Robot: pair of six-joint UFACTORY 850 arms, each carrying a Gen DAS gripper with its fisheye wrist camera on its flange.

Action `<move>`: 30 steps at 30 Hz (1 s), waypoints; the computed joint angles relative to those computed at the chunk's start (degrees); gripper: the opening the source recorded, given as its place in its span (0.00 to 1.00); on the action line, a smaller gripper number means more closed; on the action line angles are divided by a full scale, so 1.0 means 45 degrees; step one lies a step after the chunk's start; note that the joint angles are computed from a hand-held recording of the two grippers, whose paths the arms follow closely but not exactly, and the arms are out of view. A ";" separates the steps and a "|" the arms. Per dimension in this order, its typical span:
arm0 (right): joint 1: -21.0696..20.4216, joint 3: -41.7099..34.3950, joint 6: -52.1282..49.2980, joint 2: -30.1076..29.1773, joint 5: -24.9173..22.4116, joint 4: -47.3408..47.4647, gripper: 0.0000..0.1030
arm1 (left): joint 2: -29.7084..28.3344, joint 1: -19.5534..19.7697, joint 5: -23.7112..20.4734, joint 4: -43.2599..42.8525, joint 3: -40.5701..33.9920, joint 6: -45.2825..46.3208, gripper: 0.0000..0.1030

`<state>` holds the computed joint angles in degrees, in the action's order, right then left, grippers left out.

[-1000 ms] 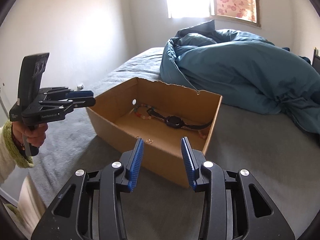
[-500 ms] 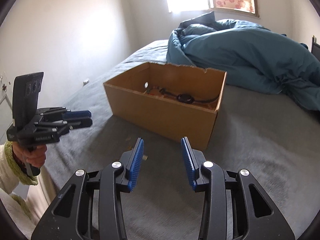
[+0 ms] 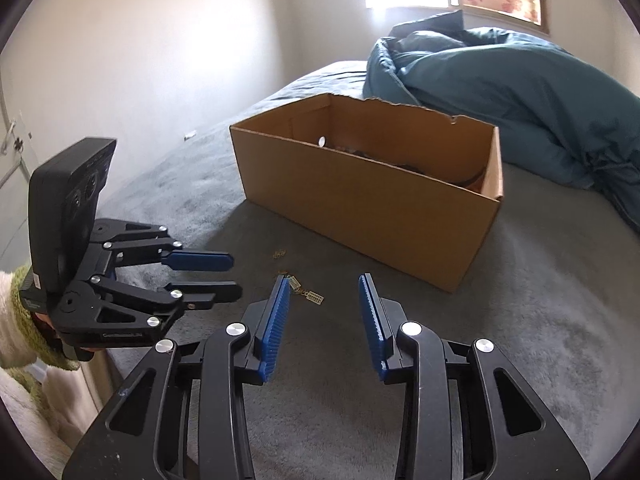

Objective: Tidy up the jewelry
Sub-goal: 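Move both grippers back to the gold pieces beside the box, then close the left gripper on a gold ring while the right gripper grasps a gold chain charm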

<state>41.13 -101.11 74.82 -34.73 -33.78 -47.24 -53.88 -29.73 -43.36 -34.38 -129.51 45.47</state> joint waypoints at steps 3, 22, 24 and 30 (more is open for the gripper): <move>-0.0112 -0.0296 -0.0766 -0.0273 0.0021 0.0466 0.32 | -0.0488 -0.0063 -0.0268 0.0532 -0.0754 -0.0392 0.28; -0.0798 -0.0577 -0.3003 -0.1051 0.0791 0.3222 0.28 | -0.2106 -0.0416 -0.1328 0.2559 -0.3243 -0.2380 0.28; -0.0840 -0.0672 -0.3151 -0.1139 0.0805 0.3375 0.28 | -0.2451 -0.0430 -0.1580 0.2703 -0.3849 -0.2643 0.28; -0.0932 -0.0939 -0.3520 -0.1382 0.0883 0.3684 0.28 | -0.3000 -0.0474 -0.1997 0.3019 -0.4820 -0.3027 0.28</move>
